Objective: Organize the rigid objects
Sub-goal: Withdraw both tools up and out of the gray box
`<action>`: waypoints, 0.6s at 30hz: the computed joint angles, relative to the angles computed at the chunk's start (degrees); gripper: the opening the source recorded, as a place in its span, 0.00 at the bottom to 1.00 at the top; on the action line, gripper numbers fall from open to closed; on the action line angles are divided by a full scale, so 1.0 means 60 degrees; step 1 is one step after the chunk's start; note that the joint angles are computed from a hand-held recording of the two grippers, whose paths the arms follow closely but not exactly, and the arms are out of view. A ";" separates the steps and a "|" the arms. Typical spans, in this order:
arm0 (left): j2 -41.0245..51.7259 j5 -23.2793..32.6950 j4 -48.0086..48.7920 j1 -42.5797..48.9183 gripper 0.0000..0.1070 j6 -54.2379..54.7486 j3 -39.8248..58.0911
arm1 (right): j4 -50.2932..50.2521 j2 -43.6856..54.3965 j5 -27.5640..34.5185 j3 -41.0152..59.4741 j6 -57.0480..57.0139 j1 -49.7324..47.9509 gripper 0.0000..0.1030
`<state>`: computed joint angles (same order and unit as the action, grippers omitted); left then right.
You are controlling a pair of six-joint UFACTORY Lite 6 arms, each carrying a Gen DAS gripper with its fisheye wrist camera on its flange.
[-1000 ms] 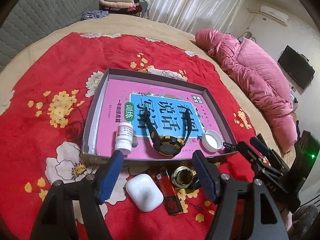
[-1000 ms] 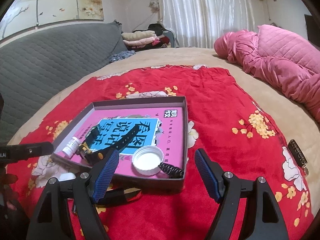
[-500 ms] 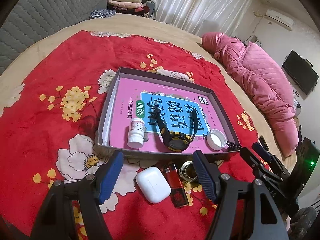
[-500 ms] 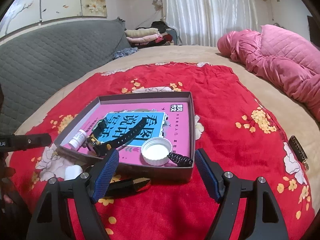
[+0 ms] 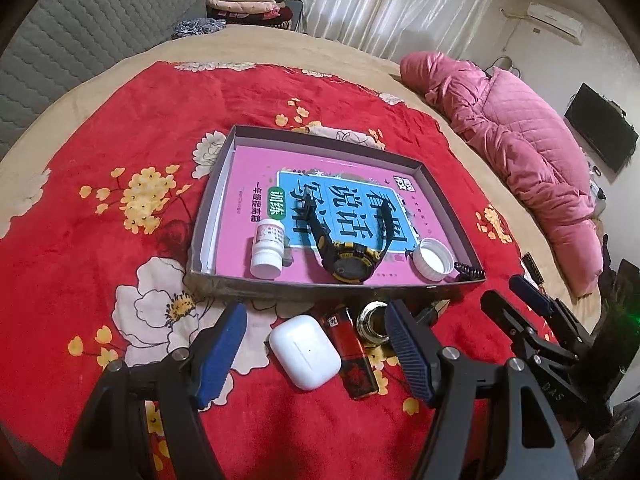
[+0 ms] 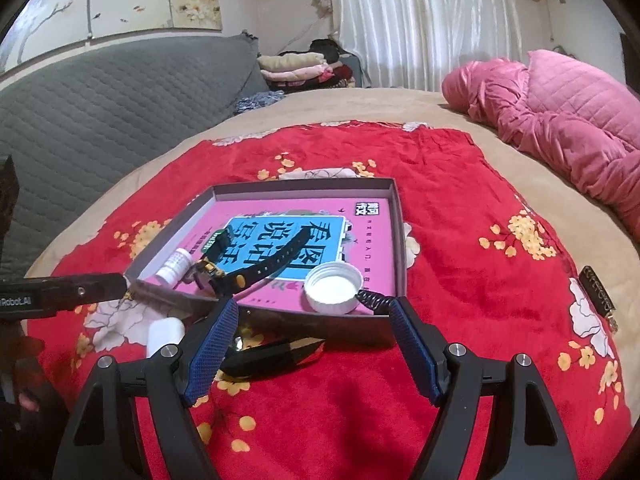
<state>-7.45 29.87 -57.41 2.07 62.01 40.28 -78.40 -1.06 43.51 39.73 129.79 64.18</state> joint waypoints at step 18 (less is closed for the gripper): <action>-0.0423 -0.0161 0.0972 -0.0044 0.67 -0.0810 -0.0283 | 0.0641 -0.0030 0.0569 0.0161 -0.0323 0.0689 0.77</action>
